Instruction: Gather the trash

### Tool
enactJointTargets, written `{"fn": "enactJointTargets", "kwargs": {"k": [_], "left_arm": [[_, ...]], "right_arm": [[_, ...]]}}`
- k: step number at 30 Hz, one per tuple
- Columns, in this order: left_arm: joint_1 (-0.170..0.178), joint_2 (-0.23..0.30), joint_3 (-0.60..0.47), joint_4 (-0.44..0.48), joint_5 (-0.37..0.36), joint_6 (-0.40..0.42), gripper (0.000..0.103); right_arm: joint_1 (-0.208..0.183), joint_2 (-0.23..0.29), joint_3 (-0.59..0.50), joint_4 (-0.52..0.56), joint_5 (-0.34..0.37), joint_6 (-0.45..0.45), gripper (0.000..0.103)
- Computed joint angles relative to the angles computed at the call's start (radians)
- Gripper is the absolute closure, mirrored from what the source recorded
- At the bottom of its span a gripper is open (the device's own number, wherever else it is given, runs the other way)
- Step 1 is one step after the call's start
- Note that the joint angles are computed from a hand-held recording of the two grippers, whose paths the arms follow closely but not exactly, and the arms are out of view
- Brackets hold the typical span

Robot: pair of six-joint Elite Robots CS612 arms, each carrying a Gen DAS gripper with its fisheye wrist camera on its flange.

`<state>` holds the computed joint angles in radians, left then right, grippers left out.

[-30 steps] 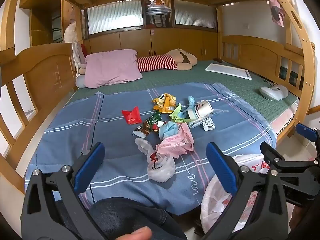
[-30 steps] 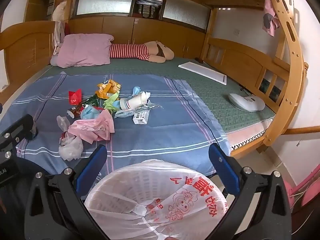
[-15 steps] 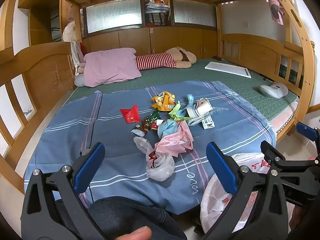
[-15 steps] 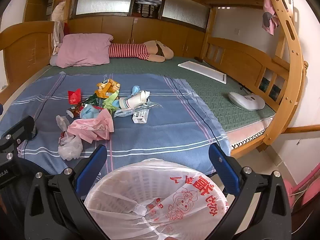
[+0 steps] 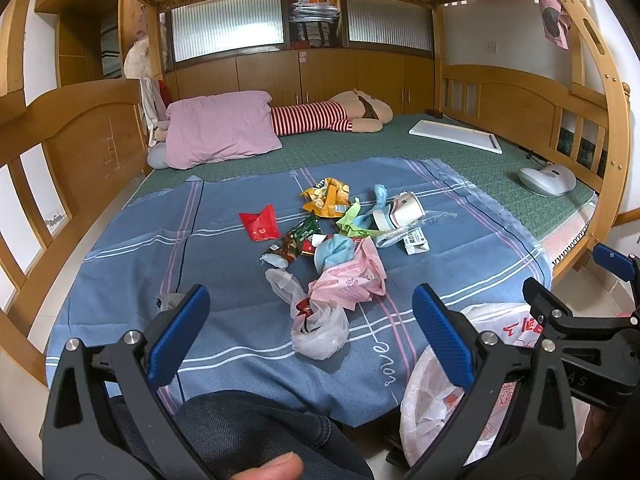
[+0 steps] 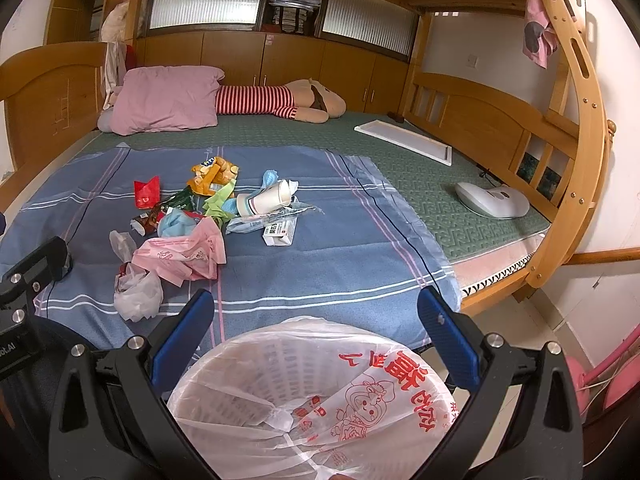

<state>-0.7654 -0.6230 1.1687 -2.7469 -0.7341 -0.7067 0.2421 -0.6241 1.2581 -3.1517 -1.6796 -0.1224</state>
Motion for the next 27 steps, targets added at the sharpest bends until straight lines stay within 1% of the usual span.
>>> {"fn": "enactJointTargets", "kwargs": {"k": [27], "left_arm": [[0.001, 0.002, -0.005, 0.010, -0.006, -0.007, 0.002]], "right_arm": [[0.001, 0.002, -0.003, 0.002, -0.002, 0.002, 0.003]]}}
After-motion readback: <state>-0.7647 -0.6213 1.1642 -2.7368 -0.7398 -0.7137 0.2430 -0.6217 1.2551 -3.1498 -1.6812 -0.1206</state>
